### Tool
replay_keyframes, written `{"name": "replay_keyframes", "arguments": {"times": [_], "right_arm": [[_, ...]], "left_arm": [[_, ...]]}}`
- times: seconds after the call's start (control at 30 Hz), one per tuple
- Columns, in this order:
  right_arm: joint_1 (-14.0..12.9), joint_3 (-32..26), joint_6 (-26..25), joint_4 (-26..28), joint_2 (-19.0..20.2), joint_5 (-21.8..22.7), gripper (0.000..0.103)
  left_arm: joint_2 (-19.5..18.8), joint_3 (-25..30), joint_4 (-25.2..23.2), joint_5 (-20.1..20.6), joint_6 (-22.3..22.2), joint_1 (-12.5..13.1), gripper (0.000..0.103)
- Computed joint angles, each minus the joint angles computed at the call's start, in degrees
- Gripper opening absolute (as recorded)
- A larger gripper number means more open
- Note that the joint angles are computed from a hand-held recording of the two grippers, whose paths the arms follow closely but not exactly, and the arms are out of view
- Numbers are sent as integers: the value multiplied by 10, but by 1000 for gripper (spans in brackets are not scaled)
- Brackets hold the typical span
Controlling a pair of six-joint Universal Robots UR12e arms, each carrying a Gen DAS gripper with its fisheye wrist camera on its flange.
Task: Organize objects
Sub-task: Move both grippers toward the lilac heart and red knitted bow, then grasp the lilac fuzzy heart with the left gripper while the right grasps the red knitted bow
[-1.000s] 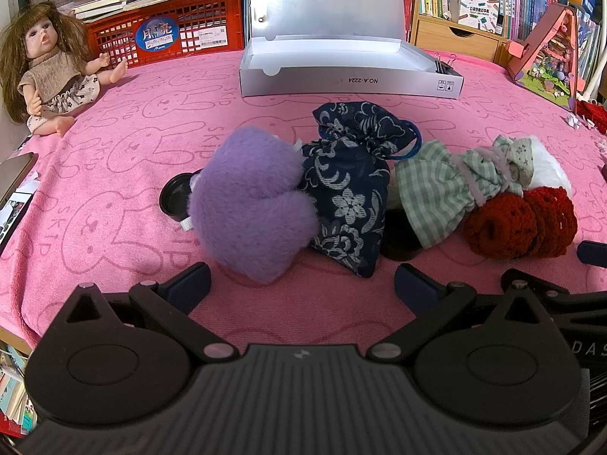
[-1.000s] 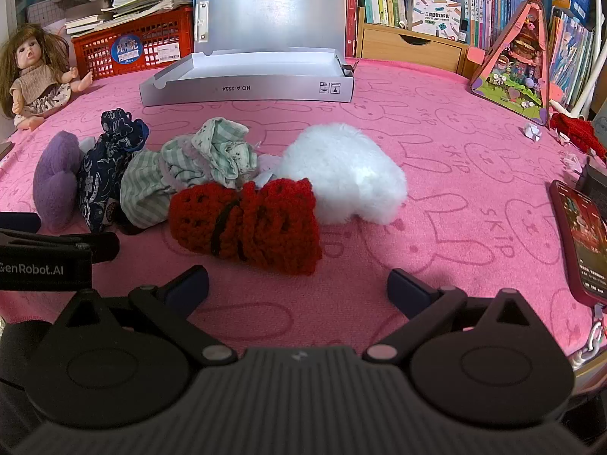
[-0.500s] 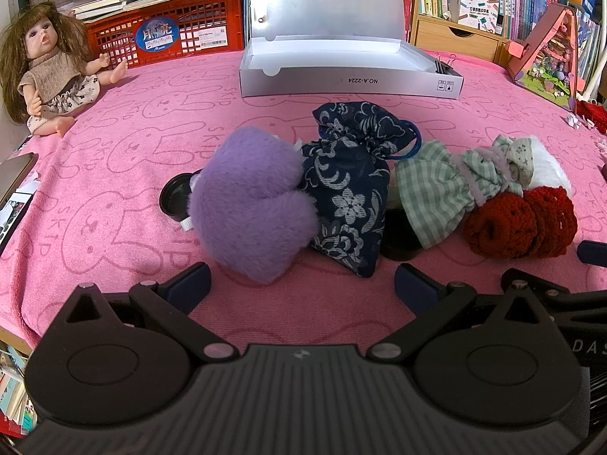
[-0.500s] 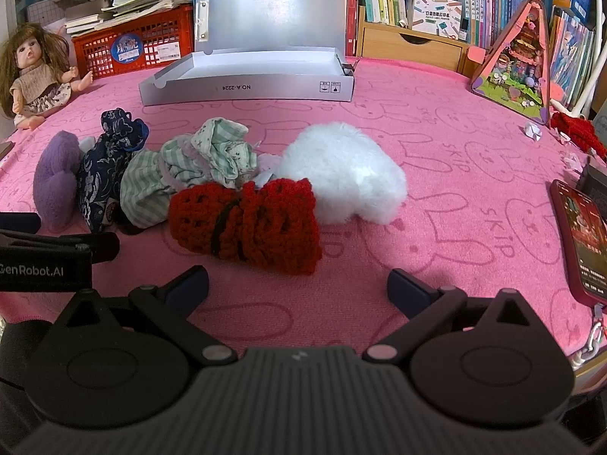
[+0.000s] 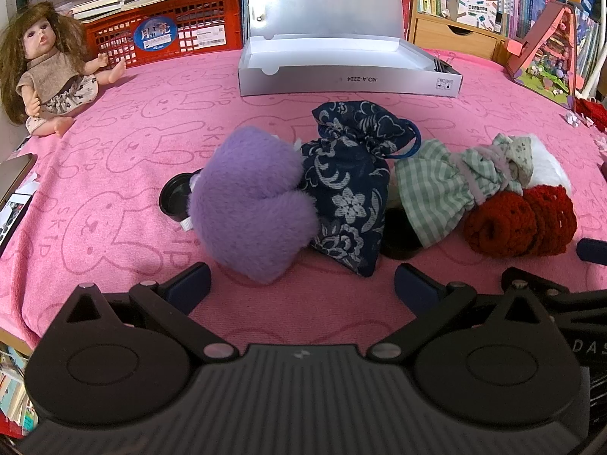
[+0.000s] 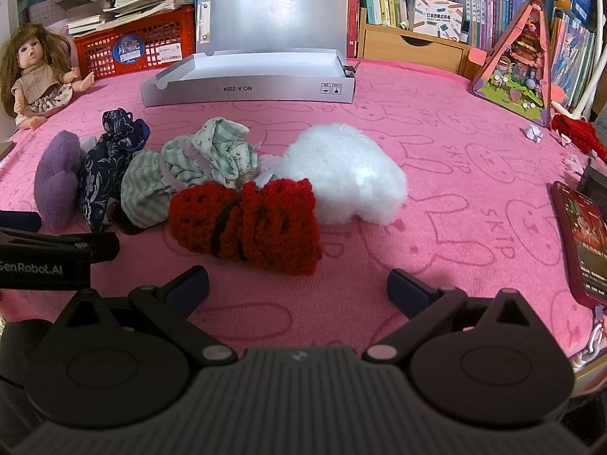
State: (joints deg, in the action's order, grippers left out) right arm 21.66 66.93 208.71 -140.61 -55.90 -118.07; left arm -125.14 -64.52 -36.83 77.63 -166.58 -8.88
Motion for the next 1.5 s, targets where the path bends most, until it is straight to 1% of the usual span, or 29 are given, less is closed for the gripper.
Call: {"name": "replay_keyframes", "arguments": {"times": [0.1,0.27,0.43,0.53,0.6,0.67,0.77,0.87,0.97,1.03,1.1,1.17,1.3,1.4,1.5], "right_arm": [[1,0,-1,-4,0,-2,103],[1,-4,2,0,2,-5,103],[2,-7,10,5,2,-8,103],[2,-9,16,3,2,-4,103],[1,-3,17,-18,-1,6,103],[1,3,14,-45,-3,9,103],[2,6,9,-77,-3,1,103],[3,2,-3,-87,0,0,102],[5,-9,-13,-79,7,-8,99],[7,-13,-14,-74,10,-12,96],[6,-13,-16,-78,10,-6,94],[6,-14,-18,-79,12,-1,93],[8,-23,-24,-73,19,-11,91],[7,-24,-20,-73,20,-4,88],[7,-27,-23,-76,23,-6,87]], "left_arm": [[0,-1,1,-4,4,2,103],[2,-12,22,-10,5,3,103],[1,-7,10,-16,11,5,103],[3,-6,8,-21,0,7,103],[5,-12,31,-21,-13,8,103],[8,-21,63,-28,-11,10,103],[10,-28,101,-30,-6,11,103],[10,-32,126,-30,-6,13,102],[9,-30,136,-25,-5,14,99],[6,-26,132,-21,-7,16,94],[4,-21,124,-20,-12,18,87],[1,-17,119,-25,-16,20,84],[-6,-10,115,-41,-15,23,84],[-11,-4,108,-49,-24,24,84],[-14,-4,112,-52,-33,24,84]]}}
